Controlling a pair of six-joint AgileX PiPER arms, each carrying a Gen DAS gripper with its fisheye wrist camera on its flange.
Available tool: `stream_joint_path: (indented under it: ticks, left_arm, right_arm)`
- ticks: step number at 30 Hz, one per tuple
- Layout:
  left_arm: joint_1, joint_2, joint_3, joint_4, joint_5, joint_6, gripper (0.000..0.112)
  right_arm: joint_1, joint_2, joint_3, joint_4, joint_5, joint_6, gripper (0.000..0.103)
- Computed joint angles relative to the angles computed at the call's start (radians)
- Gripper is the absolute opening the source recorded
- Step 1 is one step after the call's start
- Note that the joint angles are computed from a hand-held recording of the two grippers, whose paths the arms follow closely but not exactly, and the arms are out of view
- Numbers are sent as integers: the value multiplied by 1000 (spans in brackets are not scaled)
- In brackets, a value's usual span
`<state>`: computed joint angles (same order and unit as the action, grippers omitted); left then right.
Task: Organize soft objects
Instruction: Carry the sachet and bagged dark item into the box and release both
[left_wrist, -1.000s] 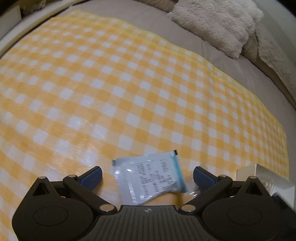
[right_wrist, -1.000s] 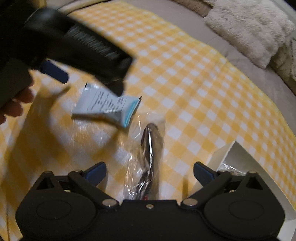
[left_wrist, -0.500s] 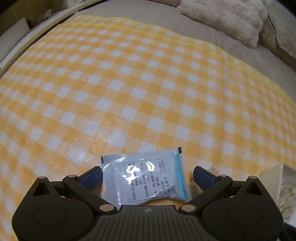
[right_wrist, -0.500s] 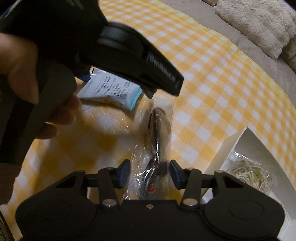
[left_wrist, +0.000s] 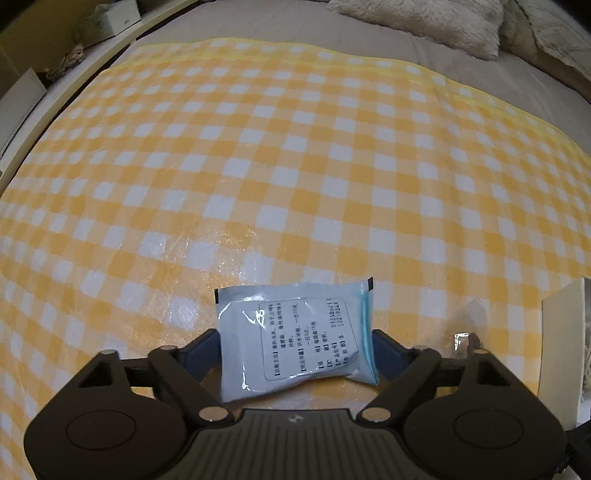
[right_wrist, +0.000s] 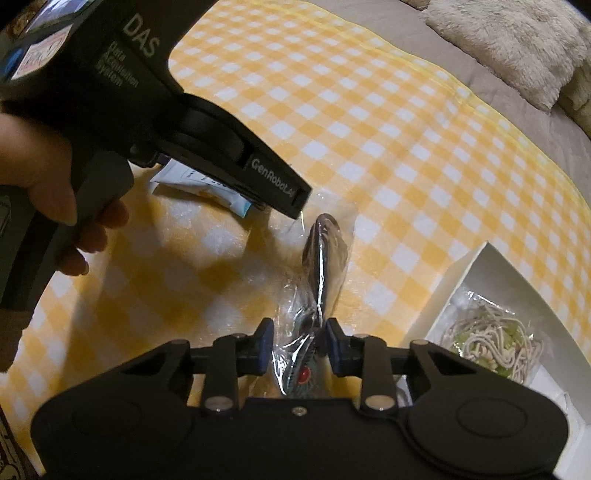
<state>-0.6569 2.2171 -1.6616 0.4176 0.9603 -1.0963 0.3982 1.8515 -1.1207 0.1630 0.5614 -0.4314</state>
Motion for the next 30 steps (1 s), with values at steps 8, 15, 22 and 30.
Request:
stream_joint_path:
  ticks: [8,15,22,30]
  left_arm:
    - [31,-127,121,43,-81,0,72]
    - [16,-264,227,131,-132,-64,72]
    - [-51,-375,289,244,-133,-147,72]
    - [-166,-447,298,352,-112,-223,72]
  right_arm:
    - [-12,-84,67,31,-51,36,29]
    - [-58,-203,135,148,-116,-3,29]
    - [-110,-330,196,271,-156,-84,30]
    - [-207,-445,264,362,-192,-196,30]
